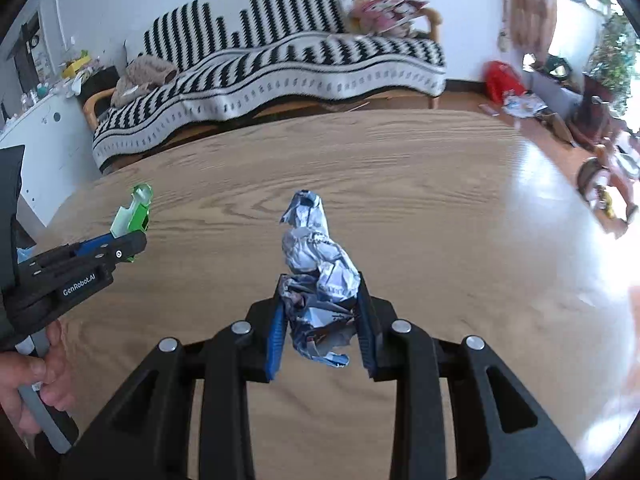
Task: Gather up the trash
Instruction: 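Carry the green tray and foil wrapper over the black bin, then open the left tool to drop the green tray while the right tool releases the foil wrapper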
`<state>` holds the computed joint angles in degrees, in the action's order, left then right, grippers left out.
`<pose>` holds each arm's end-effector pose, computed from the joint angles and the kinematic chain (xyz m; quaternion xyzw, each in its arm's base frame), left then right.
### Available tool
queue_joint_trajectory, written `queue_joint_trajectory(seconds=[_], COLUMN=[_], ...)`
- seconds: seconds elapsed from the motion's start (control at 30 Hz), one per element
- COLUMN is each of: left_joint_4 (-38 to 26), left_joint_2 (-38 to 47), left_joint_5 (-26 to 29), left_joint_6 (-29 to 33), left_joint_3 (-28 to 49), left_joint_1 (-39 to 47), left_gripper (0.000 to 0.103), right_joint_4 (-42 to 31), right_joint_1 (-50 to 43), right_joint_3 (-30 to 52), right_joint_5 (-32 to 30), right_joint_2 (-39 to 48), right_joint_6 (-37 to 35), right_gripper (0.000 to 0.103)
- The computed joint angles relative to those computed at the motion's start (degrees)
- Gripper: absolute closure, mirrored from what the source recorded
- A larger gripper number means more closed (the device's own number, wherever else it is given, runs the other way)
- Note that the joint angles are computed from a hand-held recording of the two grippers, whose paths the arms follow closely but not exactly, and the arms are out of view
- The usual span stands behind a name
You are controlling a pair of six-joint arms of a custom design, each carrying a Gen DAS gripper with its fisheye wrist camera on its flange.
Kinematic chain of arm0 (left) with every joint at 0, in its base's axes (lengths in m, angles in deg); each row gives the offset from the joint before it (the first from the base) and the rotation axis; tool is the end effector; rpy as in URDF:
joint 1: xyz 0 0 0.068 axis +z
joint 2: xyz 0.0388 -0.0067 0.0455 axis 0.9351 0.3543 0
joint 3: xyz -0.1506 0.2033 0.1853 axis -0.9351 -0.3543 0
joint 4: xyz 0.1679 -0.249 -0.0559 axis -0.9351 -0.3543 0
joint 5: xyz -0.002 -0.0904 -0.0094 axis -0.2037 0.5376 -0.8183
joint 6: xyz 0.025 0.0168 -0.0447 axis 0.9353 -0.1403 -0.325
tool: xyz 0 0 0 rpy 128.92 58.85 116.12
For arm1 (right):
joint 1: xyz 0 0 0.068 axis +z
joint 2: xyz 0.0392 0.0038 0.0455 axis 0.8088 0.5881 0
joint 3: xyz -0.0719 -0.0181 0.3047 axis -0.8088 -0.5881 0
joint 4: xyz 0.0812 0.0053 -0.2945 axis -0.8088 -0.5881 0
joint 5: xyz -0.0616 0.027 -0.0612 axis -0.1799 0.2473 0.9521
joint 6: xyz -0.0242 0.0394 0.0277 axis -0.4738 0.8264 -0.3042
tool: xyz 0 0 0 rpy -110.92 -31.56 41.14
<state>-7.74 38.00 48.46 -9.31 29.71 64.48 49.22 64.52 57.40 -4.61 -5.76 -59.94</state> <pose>0.2914 -0.0199 0.2269 -0.0981 0.9363 0.0030 0.3373 0.3082 0.0639 0.2365 -0.1284 0.9269 0.1131 0.3342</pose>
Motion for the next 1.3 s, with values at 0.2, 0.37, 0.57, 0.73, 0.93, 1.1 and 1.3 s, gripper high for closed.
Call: queue_joint_trajectory(seconds=[0.2,0.37,0.57,0.73,0.93,1.1,1.3], left_joint_4=[-5.7,-7.9,-4.4,0.2,2.2,4.6,4.4], left_joint_2=[-6.9,-3.8,8.5,20.0,32.8,39.5,43.1], left_joint_5=[-9.0,-14.9,-16.8,-13.6,-8.3,-5.9,-5.3], left_joint_6=[-8.4,-17.4,-23.4,-25.7,-27.9,-26.4,-23.4], left_joint_3=[-0.6,2.3,8.4,13.8,20.4,22.5,24.8], left_joint_1=[-19.2,-37.9,-53.5,-59.7,-62.6,-63.8,-63.7], left_gripper=[0.069,0.069,0.069,0.069,0.069,0.069,0.069], right_joint_4=[-9.1,-19.7,-25.5,-24.2,-20.3,-16.8,-14.0], right_joint_1=[-17.4,-43.9,-72.3,-85.8,-91.0,-91.6,-91.1], right_joint_3=[-8.0,-10.7,-9.2,-5.9,-4.1,-4.9,-6.3], right_joint_5=[-6.6,-17.7,-25.1,-25.5,-23.8,-21.6,-19.7], right_joint_2=[-16.8,-23.5,-14.7,-3.0,6.0,10.7,13.8], right_joint_6=[-10.0,-27.0,-47.7,-56.1,-58.2,-58.0,-57.3], right_gripper=[0.073,0.073,0.073,0.073,0.073,0.073,0.072])
